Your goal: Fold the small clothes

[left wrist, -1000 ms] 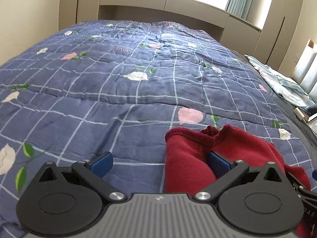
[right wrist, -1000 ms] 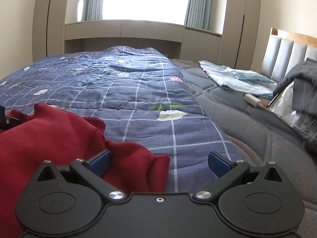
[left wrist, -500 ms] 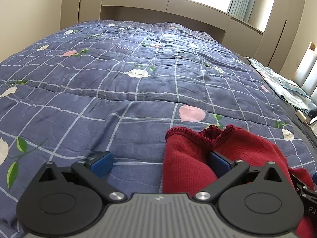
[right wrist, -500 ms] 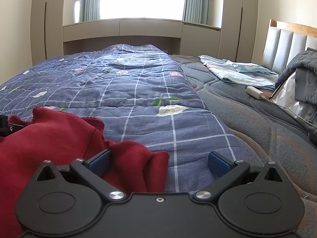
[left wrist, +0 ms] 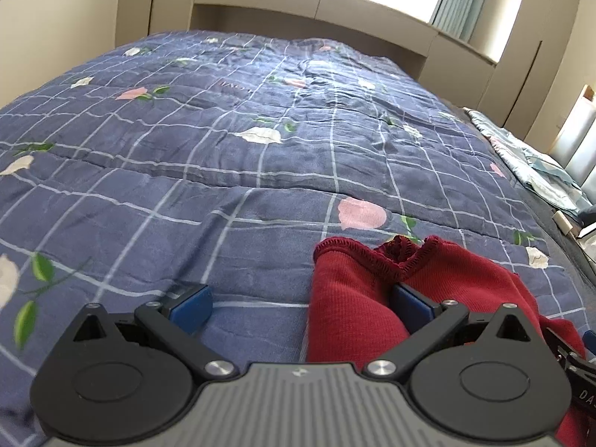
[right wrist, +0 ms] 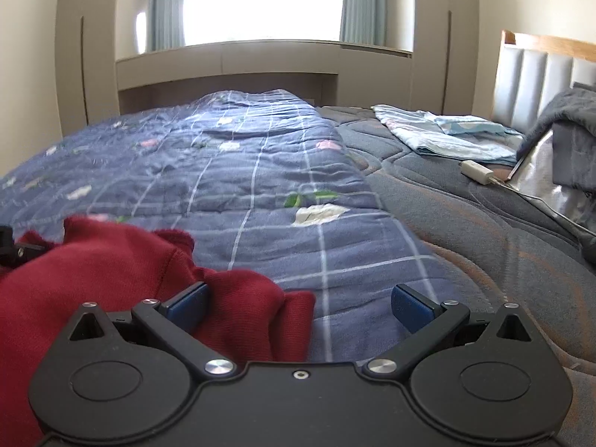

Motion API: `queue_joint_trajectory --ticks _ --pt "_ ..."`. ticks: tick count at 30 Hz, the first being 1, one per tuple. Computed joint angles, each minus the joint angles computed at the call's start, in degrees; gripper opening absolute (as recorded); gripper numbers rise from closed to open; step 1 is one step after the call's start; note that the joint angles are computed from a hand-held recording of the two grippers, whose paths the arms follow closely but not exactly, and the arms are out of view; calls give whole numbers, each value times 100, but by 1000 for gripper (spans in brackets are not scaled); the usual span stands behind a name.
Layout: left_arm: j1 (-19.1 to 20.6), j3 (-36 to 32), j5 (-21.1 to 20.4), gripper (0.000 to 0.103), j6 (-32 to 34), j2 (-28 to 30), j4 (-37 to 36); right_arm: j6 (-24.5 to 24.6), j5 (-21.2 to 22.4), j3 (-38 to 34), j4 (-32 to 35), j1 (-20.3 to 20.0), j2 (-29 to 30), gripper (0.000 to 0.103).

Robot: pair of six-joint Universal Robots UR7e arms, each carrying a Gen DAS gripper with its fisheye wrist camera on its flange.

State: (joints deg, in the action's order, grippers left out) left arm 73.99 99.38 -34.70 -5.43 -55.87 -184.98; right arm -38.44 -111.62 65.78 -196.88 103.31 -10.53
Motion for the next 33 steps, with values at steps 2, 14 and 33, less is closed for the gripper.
queue_joint_trajectory --ticks 2,14,33 --pt "-164 97 294 102 -286 -161 268 -40 -78 235 -377 97 -115 102" --pt "-532 1037 285 103 -148 -429 -449 -802 194 1274 -863 295 -353 102" --pt "-363 1072 78 103 440 -34 -1564 15 587 1295 -219 21 -468 102"
